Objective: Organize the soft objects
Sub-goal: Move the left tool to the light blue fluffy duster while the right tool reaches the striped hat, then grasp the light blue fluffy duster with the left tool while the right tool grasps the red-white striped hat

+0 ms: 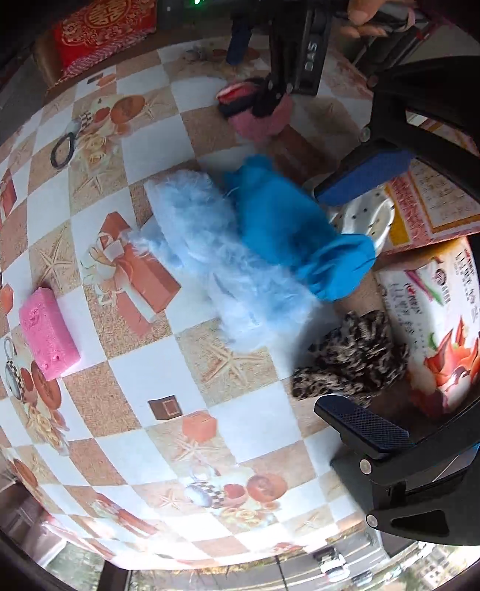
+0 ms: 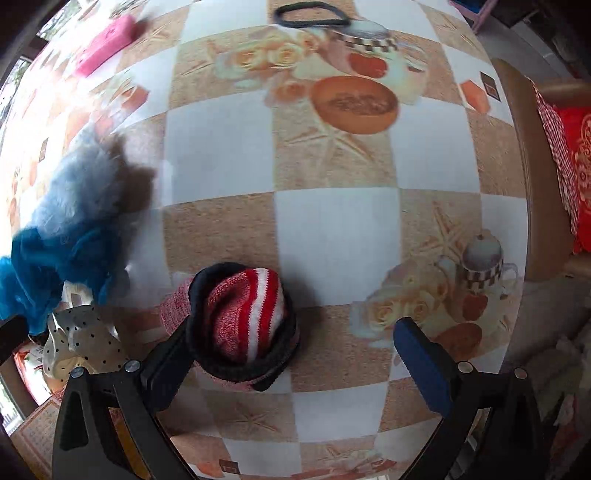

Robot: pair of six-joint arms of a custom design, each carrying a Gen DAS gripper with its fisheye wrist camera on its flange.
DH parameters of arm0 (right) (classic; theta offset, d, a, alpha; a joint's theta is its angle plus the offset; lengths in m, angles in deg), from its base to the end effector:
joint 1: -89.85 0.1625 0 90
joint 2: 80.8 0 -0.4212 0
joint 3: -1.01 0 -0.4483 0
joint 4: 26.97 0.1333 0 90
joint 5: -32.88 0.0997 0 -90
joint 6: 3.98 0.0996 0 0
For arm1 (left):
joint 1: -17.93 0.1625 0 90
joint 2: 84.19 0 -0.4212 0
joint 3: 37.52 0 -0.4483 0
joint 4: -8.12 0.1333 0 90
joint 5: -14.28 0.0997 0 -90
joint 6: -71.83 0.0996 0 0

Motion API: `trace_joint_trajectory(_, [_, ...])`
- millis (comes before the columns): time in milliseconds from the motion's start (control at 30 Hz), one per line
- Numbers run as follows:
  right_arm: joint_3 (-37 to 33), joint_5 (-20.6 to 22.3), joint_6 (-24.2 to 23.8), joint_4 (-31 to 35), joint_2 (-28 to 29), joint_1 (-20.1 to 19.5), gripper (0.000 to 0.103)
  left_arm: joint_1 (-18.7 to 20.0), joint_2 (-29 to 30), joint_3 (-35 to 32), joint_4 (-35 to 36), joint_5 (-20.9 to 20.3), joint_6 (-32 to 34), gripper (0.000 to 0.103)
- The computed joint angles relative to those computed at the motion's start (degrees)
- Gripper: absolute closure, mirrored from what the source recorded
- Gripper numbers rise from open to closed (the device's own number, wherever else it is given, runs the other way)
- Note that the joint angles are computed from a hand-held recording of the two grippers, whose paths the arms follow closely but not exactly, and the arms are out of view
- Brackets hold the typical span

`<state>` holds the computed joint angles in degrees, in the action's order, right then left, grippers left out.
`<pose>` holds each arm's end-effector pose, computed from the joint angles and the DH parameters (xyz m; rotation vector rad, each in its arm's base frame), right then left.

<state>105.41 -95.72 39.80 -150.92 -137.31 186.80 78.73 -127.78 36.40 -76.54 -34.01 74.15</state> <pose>0.1446 -0.5979 0.0816 -0.6694 -2.3403 0.0962 -0.1818 -0.7343 0.1080 0.8783 2.0947 0.5059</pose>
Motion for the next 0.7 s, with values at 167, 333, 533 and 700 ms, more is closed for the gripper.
trace_joint_trajectory(167, [3.8, 0.36, 0.28, -2.82, -3.24, -0.05, 0.0, 1.53, 3.28, -5.47, -6.26, 8.54, -2.4, 0.0])
trace_joint_trajectory(333, [7.68, 1.9, -0.85, -7.63, -7.23, -1.02, 0.0, 2.83, 5.91, -15.7, -1.97, 2.27, -3.81, 0.0])
trace_joint_trajectory(533, [12.12, 3.5, -1.59, -11.9, -12.11, -1.13, 0.0, 1.28, 6.49, -10.21, -2.62, -1.65, 1.9, 0.0])
trace_joint_trajectory(700, [13.09, 4.71, -2.9, -13.16, -13.31, -1.16, 0.0, 1.08, 7.77, -7.53, -4.44, -2.85, 5.44, 0.0])
